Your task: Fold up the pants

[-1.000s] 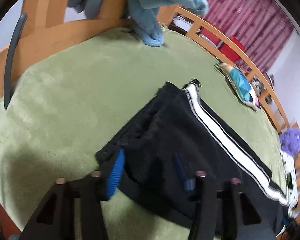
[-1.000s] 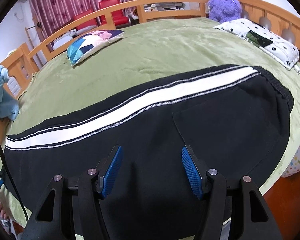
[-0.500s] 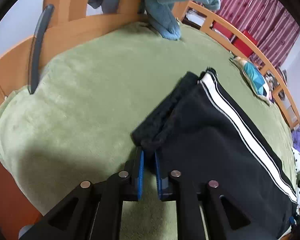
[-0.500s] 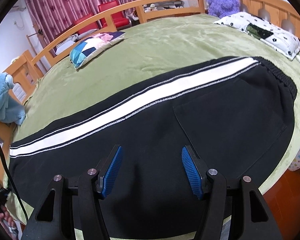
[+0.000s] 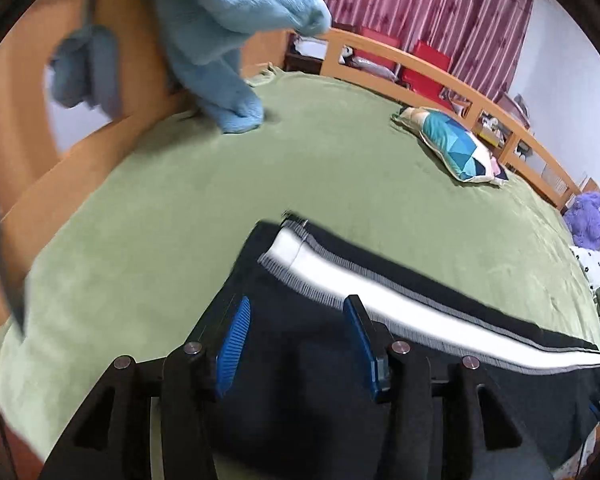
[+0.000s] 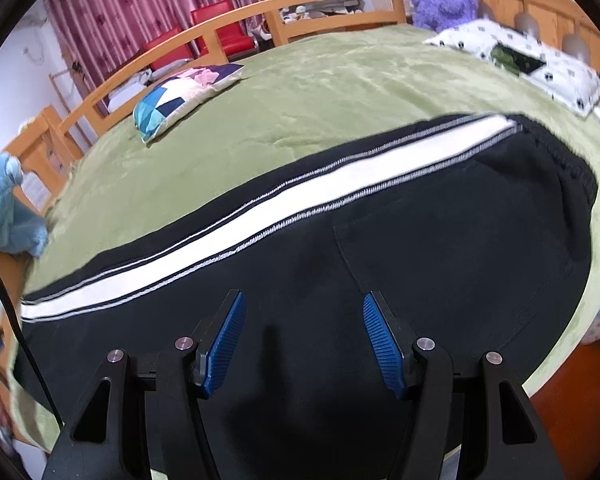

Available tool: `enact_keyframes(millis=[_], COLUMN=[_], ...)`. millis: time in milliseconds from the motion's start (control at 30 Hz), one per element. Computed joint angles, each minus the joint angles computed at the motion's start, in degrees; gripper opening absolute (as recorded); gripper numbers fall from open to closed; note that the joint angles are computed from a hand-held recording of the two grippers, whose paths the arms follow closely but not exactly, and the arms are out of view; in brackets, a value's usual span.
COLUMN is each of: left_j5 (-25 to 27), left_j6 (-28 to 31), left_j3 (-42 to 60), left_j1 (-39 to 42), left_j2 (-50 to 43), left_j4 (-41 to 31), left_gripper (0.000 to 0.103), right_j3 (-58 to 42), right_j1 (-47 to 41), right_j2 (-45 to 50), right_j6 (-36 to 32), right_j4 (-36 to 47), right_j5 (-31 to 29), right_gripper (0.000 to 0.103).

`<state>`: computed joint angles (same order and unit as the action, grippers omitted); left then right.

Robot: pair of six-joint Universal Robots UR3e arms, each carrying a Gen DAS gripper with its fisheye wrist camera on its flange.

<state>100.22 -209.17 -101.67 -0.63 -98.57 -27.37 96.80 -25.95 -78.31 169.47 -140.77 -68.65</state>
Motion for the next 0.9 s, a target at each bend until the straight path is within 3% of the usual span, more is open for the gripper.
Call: enact_keyframes(millis=[100, 167, 267, 300, 333, 467, 567, 667, 700, 733, 900], left_j5=[-1.26, -4.84, 0.33, 1.11, -0.82, -6.34, -6.21, -4.93, -3.25, -2.31, -1.07], left_j6=[1.59, 3.88, 5.87, 5.81, 5.55, 1.93, 0.70, 0.39, -0.13, -0.80, -0.01], left_j3=[9.59, 14.97, 28.71, 29.92, 28.74, 11.24, 9.71, 16.05, 16.97, 16.55, 11.18], left_j1=[2.38, 4.20, 2.27, 2.07, 2.82, 7.90, 9.36, 7.91, 7.11, 6.73, 5.19], left_j2=[-9.20, -14.26, -23.94, -25.58, -25.18, -14.70, -13.88, -19.00, -19.40, -18.82, -11.16], left_j4=[-1.45, -2.89, -13.16, -12.80, -11.18, 8.24, 7.51, -1.64, -3.06, -3.23, -1.82], left_gripper=[0.046, 0.046, 0.044, 0.024, 0.021, 0.020, 0.020, 0.028, 0.035, 0.044, 0.063], right_j3=[-1.54, -2.56, -4.63, -5.44, -6.52, -9.74, -10.40, -10.47, -10.50, -10.40, -8.41], right_j1=[1.67, 2.47, 4.33, 4.89, 5.60, 7.45, 8.40, 8.96, 9.15, 9.32, 9.31], right_j2=[0.99, 1.69, 3.46, 4.15, 5.06, 7.31, 7.38, 7.48, 7.60, 7.61, 7.60], right_j6=[0.67, 1.31, 2.45, 2.75, 3.09, 3.74, 3.75, 2.99, 2.55, 2.18, 0.18], right_j4=[-0.67, -0.48, -0.12, 0.13, 0.56, 2.25, 1.96, 2.17, 2.45, 2.59, 3.68], right_j5=[-2.36, -3.41, -5.46, -6.01, -6.66, -8.23, -8.38, -7.95, -7.98, -8.16, -7.99], right_gripper=[0.061, 0.061, 0.061, 0.061, 0.061, 0.061, 0.061, 0.061, 0.061, 0.061, 0.061])
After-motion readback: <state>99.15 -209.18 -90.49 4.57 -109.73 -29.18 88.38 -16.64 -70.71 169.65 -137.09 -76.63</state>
